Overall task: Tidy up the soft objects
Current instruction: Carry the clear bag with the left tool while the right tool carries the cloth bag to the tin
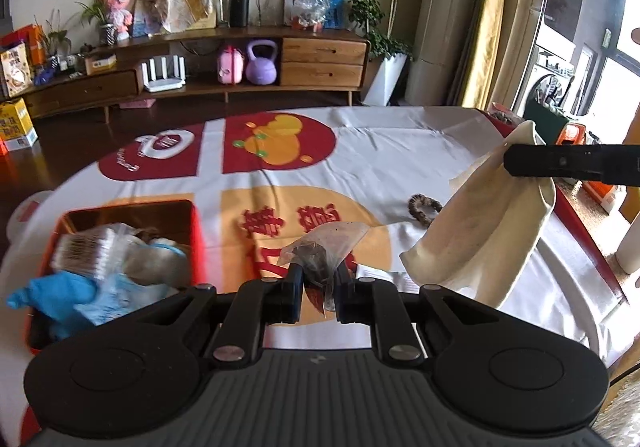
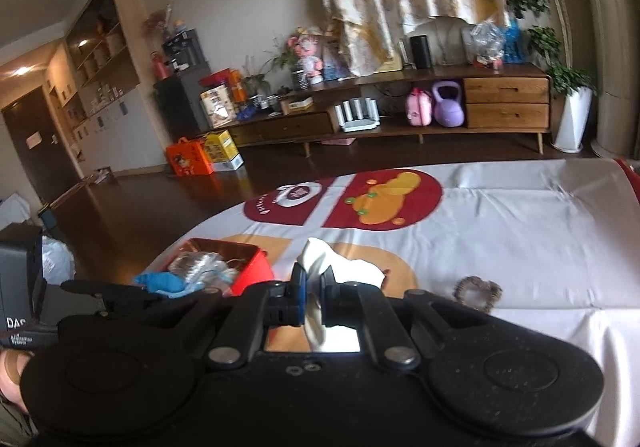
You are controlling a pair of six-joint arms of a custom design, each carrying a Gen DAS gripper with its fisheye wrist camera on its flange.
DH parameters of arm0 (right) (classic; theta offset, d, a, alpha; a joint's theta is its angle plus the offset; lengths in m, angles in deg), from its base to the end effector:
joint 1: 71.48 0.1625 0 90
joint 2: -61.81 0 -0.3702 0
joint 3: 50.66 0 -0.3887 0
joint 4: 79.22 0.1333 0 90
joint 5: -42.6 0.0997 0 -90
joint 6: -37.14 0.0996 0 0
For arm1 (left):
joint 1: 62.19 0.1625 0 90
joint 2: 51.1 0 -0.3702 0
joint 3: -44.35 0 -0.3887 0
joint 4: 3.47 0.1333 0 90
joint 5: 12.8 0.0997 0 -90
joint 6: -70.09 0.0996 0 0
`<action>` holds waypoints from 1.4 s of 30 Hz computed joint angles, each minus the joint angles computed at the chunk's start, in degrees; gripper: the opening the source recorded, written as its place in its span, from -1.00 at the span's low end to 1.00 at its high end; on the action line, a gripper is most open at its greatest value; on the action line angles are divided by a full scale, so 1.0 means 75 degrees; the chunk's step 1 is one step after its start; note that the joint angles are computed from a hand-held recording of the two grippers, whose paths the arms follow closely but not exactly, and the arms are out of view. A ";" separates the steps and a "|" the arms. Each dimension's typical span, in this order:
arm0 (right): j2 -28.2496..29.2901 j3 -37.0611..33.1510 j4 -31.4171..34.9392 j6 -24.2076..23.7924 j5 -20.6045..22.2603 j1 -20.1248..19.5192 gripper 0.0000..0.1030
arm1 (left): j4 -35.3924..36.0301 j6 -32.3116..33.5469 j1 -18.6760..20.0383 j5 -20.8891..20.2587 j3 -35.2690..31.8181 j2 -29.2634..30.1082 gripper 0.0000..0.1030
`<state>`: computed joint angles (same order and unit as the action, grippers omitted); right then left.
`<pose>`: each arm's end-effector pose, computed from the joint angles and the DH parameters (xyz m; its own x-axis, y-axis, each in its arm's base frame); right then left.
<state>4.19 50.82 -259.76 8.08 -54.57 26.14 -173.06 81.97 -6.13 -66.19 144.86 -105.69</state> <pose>0.2019 -0.5973 0.2105 -0.8260 -0.3666 0.4282 -0.5630 0.5742 -0.5944 -0.1819 -0.6155 0.1737 -0.7367 0.3123 -0.5998 0.6298 0.6399 -0.4404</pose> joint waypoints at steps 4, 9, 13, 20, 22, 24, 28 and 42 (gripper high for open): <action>0.0220 -0.0287 0.0417 -0.0030 -0.0116 0.0257 -0.89 | 0.0123 0.0041 0.0052 0.0094 0.0054 -0.0293 -0.71; 0.0564 -0.0707 0.0769 -0.0081 -0.0178 0.0571 -0.89 | 0.0374 0.0104 0.0168 0.0238 0.0043 -0.0645 -0.71; 0.0863 -0.1127 0.1075 -0.0145 -0.0221 0.0808 -0.89 | 0.0595 0.0207 0.0283 0.0375 -0.0054 -0.0874 -0.71; 0.1553 -0.2082 0.1546 -0.0209 -0.0317 0.1228 -0.89 | 0.0820 0.0595 0.0472 0.0597 -0.0315 -0.1085 -0.71; 0.1775 -0.2376 0.1650 -0.0194 -0.0324 0.1322 -0.89 | 0.0813 0.0718 0.0537 0.0656 -0.0397 -0.1107 -0.71; 0.2001 -0.2661 0.1765 -0.0193 -0.0294 0.1399 -0.89 | 0.0840 0.0778 0.0611 0.0677 -0.0494 -0.1116 -0.71; 0.2464 -0.3207 0.1982 -0.0226 -0.0261 0.1517 -0.89 | 0.0897 0.0822 0.0780 0.0696 -0.0708 -0.1117 -0.71; 0.3803 -0.4805 0.2709 0.0145 -0.0035 0.1539 -0.89 | 0.1180 0.0786 0.1437 0.0573 -0.1484 -0.0770 -0.71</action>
